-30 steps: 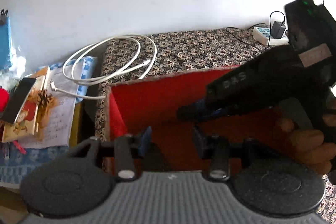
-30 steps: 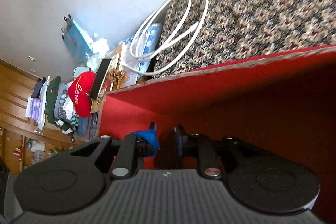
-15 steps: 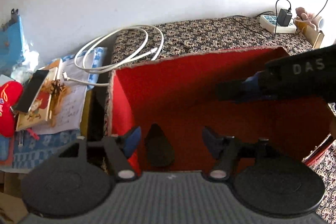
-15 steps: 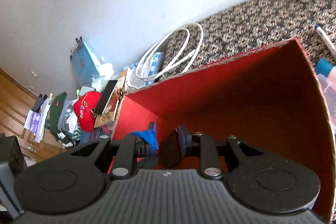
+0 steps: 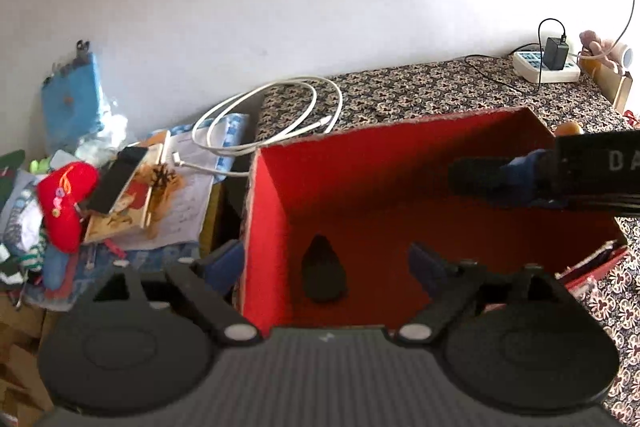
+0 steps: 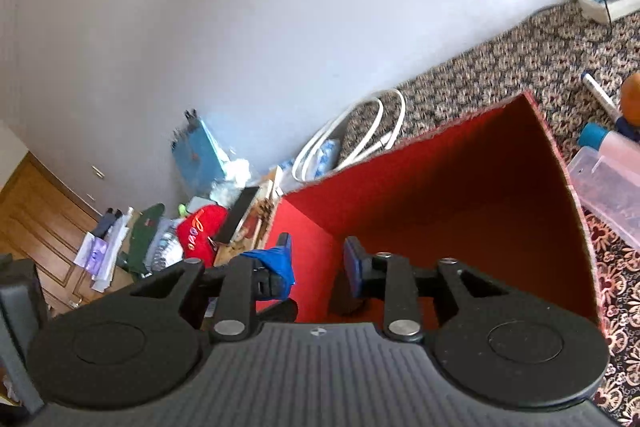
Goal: Organize rigid objects
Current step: 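Move the open right gripper back to the objects beside the box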
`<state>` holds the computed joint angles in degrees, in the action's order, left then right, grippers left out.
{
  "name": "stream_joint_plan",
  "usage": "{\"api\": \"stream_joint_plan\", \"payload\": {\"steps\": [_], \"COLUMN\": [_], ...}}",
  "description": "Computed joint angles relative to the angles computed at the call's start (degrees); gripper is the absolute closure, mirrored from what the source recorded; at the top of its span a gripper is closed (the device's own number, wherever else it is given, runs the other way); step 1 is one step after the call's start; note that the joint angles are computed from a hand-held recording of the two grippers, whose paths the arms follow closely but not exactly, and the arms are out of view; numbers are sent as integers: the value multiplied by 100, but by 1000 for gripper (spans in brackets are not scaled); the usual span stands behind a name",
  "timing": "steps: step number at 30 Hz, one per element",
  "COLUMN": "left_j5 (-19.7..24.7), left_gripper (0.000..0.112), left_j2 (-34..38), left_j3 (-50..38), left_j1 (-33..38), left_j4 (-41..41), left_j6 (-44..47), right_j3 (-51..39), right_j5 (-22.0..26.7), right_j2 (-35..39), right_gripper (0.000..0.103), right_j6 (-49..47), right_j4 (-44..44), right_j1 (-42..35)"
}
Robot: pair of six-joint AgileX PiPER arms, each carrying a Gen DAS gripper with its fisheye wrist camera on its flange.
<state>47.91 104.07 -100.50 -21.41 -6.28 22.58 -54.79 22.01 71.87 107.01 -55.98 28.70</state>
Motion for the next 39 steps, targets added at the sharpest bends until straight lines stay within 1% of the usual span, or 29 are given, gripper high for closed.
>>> {"api": "stream_joint_plan", "payload": {"steps": [2,4,9,11,15,18,25,28,31,34,38,39], "left_j5": [-71,-55,-64,-44,13,107,147,97,7,-130,-456,-550], "left_gripper": [22,22,22,21,21,21,21,21,21,22,22,22], "left_j2": [-185,-349,-798,-944,-1203,-1338,-1639,-1741,-1828,-1936,-2236,-2344], "left_j3": [217,381,868,1050,1420,1632,2200,2492,2819,3189,3785,3955], "left_j1": [-98,-214,-505,-640,-932,-1120,-1430,-1434,-1322,-1195,-896,-833], "left_j4": [256,488,976,1188,1590,1840,2302,2318,2169,1981,1235,1028], "left_j6": [-259,-563,-1259,-1577,-2166,-2571,-3331,-3509,-3519,-3381,-2636,-2399], "right_j3": [10,59,234,317,629,875,1443,1681,1887,2125,2466,2539], "right_j5": [207,387,902,991,863,714,422,216,67,-141,-288,-333], "right_j2": [-165,-353,-825,-983,-1337,-1553,-1845,-1861,-1821,-1794,-1814,-1810], "right_gripper": [90,89,89,89,89,88,88,88,88,88,88,88], "right_j6": [-512,-821,-1208,-1400,-1912,-2001,-1727,-1730,-1770,-1602,-1140,-1153], "right_j4": [453,794,982,1145,1734,1956,1862,1871,1896,1872,1614,1661], "right_j1": [58,83,407,507,479,466,683,752,793,801,912,907]}}
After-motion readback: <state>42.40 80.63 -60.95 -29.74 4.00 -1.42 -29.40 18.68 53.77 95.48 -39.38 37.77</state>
